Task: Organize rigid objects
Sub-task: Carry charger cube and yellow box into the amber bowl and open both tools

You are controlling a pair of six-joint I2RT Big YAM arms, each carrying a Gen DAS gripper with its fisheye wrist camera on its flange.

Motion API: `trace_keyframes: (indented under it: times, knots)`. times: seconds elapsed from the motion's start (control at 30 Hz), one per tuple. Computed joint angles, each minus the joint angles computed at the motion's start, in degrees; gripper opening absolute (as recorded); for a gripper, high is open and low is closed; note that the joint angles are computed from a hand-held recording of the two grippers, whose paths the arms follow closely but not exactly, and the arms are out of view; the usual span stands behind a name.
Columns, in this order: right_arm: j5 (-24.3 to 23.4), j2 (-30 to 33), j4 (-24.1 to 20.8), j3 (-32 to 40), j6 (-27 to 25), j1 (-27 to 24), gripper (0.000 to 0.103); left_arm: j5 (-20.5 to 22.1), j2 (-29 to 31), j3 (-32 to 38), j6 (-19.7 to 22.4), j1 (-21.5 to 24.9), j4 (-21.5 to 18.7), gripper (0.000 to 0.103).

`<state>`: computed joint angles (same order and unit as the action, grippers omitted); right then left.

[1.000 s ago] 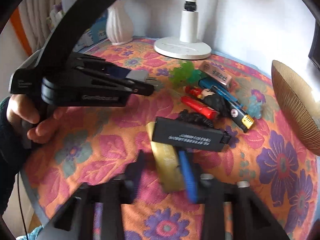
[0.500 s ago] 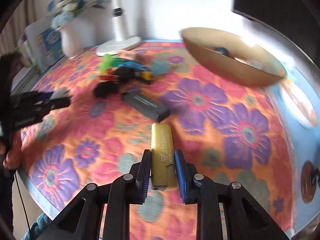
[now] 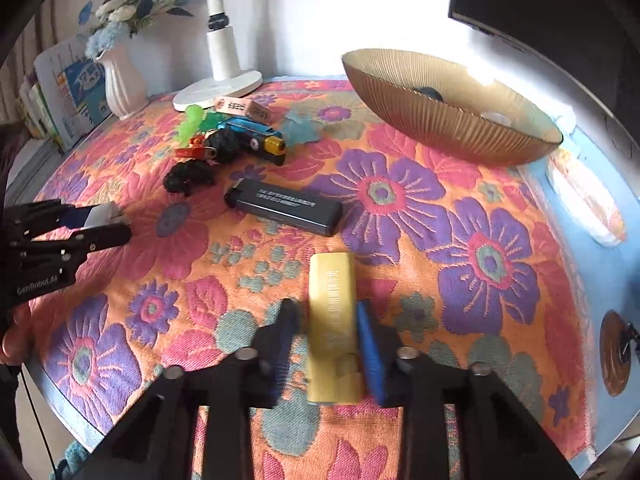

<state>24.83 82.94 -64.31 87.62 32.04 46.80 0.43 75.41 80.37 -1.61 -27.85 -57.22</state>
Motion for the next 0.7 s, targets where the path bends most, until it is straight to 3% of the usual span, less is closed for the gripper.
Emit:
trace_keyframes:
  times: [0.17, 0.33, 0.43, 0.6, 0.7]
  knots:
    - [2.2, -4.4, 3.0, -1.0, -1.2, -1.0, 0.023, 2.2, -0.4, 3.1, -1.6, -1.4, 0.7, 0.034]
    - [4.2, -7.0, 3.1, 3.3, -3.1, -7.5, 0.023, 5.1, 5.8, 16.3, -4.0, -3.4, 0.5, 0.035]
    - [1.6, -5.7, 1.6, 8.0, -2.5, -12.3, 0.023, 8.3, 13.4, 28.1, -5.7, -4.3, -1.7, 0.035]
    - [-8.5, -0.4, -1.0, 15.6, -1.8, -19.4, 0.023, 6.0, 27.1, 47.3, -5.5, -7.4, -8.4, 0.035]
    - [-10.9, 3.9, -5.6, 18.9, -0.8, -21.4, 0.023, 4.5, 33.5, 55.2, -4.5, -8.7, -12.7, 0.035]
